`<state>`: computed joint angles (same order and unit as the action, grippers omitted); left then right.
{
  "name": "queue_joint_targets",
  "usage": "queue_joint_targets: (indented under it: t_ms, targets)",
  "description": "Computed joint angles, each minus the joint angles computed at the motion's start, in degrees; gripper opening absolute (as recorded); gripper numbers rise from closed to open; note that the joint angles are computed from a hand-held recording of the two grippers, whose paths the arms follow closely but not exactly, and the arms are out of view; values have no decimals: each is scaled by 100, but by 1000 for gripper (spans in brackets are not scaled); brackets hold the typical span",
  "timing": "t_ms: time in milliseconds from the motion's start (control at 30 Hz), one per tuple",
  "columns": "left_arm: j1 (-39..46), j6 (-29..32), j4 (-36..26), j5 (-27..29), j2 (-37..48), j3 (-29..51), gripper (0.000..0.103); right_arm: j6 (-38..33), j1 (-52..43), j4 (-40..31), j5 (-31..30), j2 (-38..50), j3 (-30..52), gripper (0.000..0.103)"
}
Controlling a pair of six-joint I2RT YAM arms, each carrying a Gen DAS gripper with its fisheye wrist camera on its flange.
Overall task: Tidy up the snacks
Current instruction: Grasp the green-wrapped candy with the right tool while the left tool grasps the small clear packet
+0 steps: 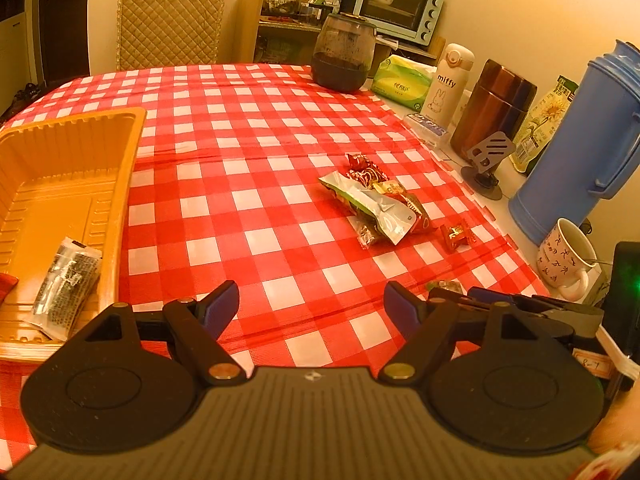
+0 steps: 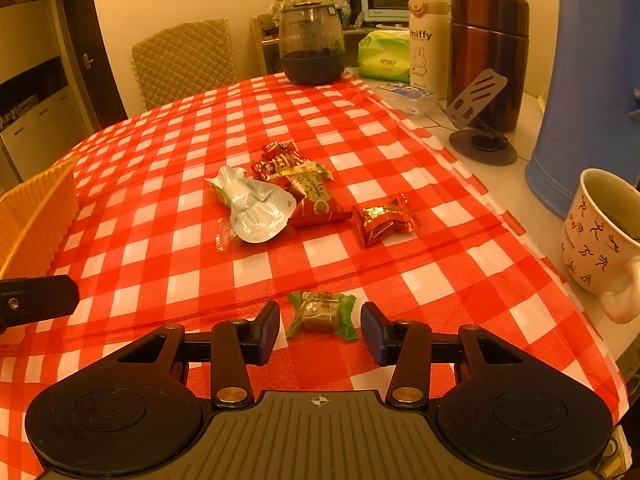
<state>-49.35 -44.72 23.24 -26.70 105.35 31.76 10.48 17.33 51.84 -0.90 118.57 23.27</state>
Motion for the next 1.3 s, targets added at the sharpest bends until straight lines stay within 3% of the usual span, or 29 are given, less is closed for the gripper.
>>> queue_joint_targets:
  t_ms: [167,333,467,800,933,1033,1167,1300]
  targets:
    - [48,-10,68,46,123,31,77,95,62,-41,91,134,159,41]
    - [69,10,91,96,236,99,77,17,151,-108,321,152,209,27]
    - [111,156,137,175,358,215,77,0,137,-131,305,90,172,24]
    - [615,1665,454,621,1236,1053,76,-366,-411,-752,-156,-483,452,24]
    - [794,2320,393,871,1778,1658,64,-325,-620,-928,-308,-410,634,24]
    - [911,2671,424,1137,2139,2035,63,-257,-665,-1048,-405,-353,709,24]
    - [995,2942,446,1326,2526,2465,60,-171,-683,-1114,-401,-305,793,24]
    - [1017,3097,371,1315,2799,2825,48,-77,-715,-1168,-394,-265,860,24]
